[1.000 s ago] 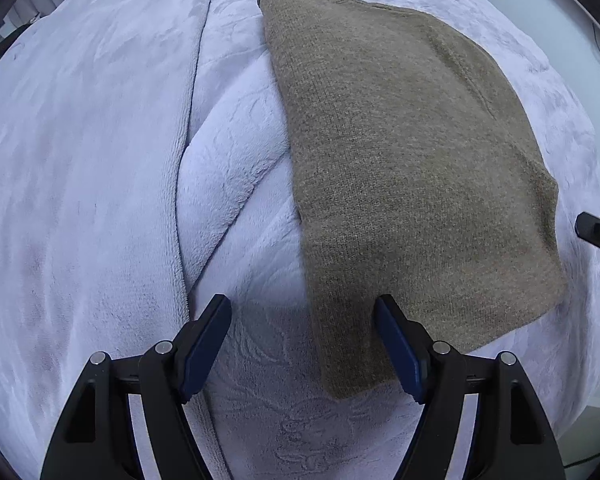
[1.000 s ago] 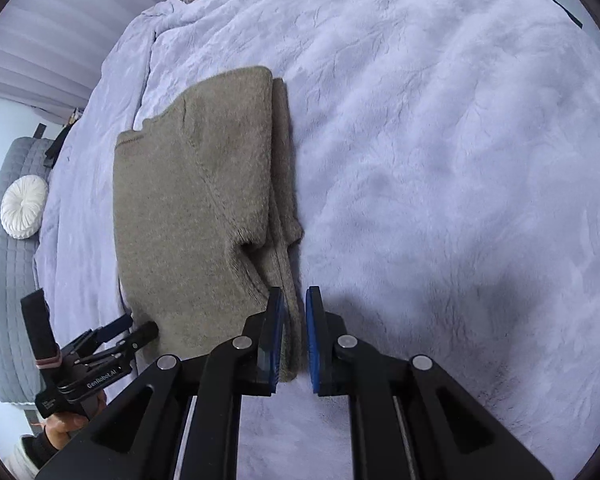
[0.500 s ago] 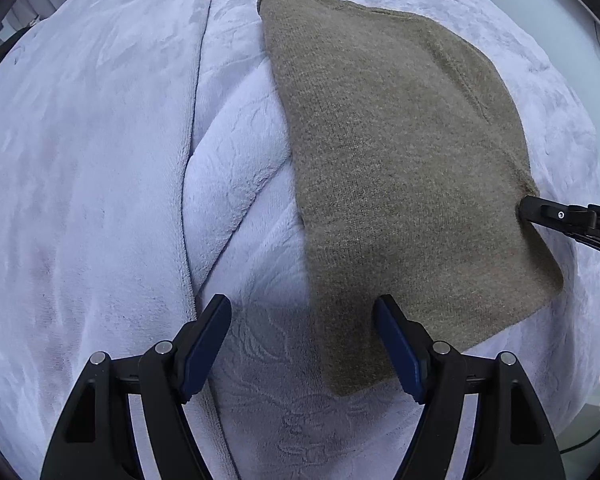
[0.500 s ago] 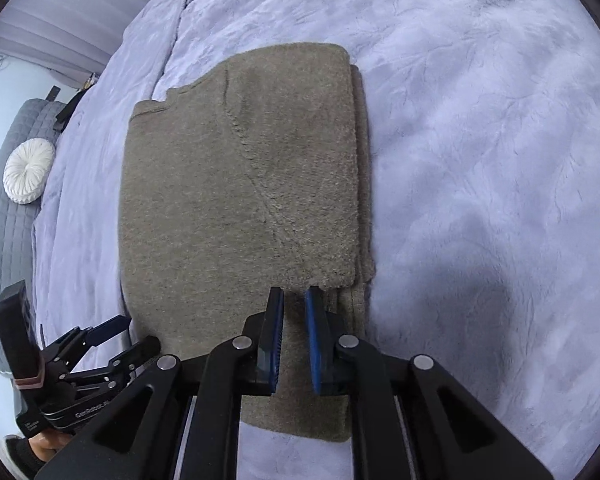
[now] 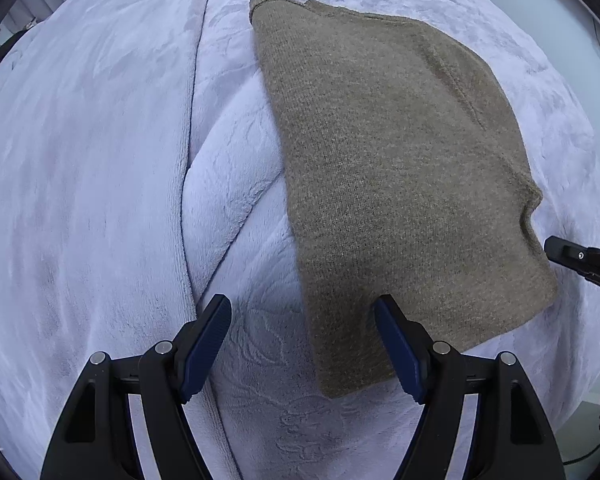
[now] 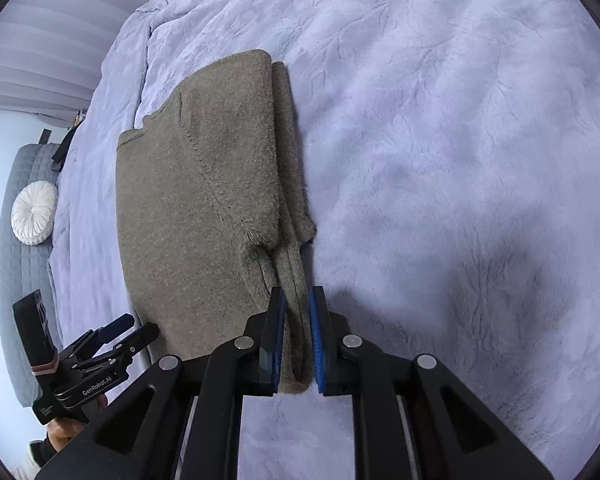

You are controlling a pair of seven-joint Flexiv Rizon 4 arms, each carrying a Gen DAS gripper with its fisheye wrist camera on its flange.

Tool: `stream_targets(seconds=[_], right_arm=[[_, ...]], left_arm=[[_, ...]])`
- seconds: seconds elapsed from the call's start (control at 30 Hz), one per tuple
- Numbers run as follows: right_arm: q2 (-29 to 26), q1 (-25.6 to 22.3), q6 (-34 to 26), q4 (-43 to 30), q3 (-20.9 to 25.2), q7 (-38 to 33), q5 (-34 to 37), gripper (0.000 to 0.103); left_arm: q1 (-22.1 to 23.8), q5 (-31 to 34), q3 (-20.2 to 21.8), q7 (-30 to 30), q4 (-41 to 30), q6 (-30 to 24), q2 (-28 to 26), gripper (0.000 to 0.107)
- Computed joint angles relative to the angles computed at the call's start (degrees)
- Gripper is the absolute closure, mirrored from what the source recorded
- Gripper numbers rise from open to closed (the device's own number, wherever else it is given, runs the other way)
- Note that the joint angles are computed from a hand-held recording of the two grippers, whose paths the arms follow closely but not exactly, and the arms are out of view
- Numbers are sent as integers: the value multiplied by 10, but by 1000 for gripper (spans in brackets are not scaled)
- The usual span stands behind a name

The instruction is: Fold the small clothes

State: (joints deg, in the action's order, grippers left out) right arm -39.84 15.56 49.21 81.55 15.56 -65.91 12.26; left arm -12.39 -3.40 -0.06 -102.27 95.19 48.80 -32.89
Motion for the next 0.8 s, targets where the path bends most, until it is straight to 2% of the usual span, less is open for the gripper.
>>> stream_targets(seconds=[0.1, 0.13, 0.17, 0.2, 0.27, 0.33, 0.37, 0.4, 0.5, 0.63, 0.8], right_arm=[[3, -2, 4, 9, 1, 4, 6, 87], [3, -2, 4, 9, 2, 5, 8, 82], [3, -2, 4, 10, 1, 7, 8, 74], [3, -2, 4, 10, 1, 8, 7, 70], [3, -1, 3, 7, -1, 7, 3, 60], [1, -2, 2, 3, 0, 3, 3, 56], [0, -3, 2, 0, 1, 2, 3, 55], [-1, -3, 2, -2, 1, 0, 3, 55], [-8, -5, 1, -16, 3, -7, 4, 49], [-27, -11, 6, -50, 10, -21, 16, 49], [-79, -24, 2, -130, 27, -31, 51, 49]], left_arm=[[3, 0, 0, 4, -7, -2, -1, 29], [4, -2, -1, 5, -10, -7, -3, 26], [5, -2, 0, 5, -13, -11, -4, 17], [4, 0, 1, 3, -15, -9, -4, 15], [1, 7, 4, 3, -18, -3, -5, 15], [1, 8, 5, 1, -24, -6, -8, 15], [0, 8, 5, -1, -24, -7, -8, 13], [0, 8, 5, -2, -26, -9, -9, 4], [-1, 9, 5, -8, -18, 2, -1, 4], [7, 0, 0, 0, -16, 17, 2, 4], [23, -22, -4, 2, -43, 23, -18, 4]])
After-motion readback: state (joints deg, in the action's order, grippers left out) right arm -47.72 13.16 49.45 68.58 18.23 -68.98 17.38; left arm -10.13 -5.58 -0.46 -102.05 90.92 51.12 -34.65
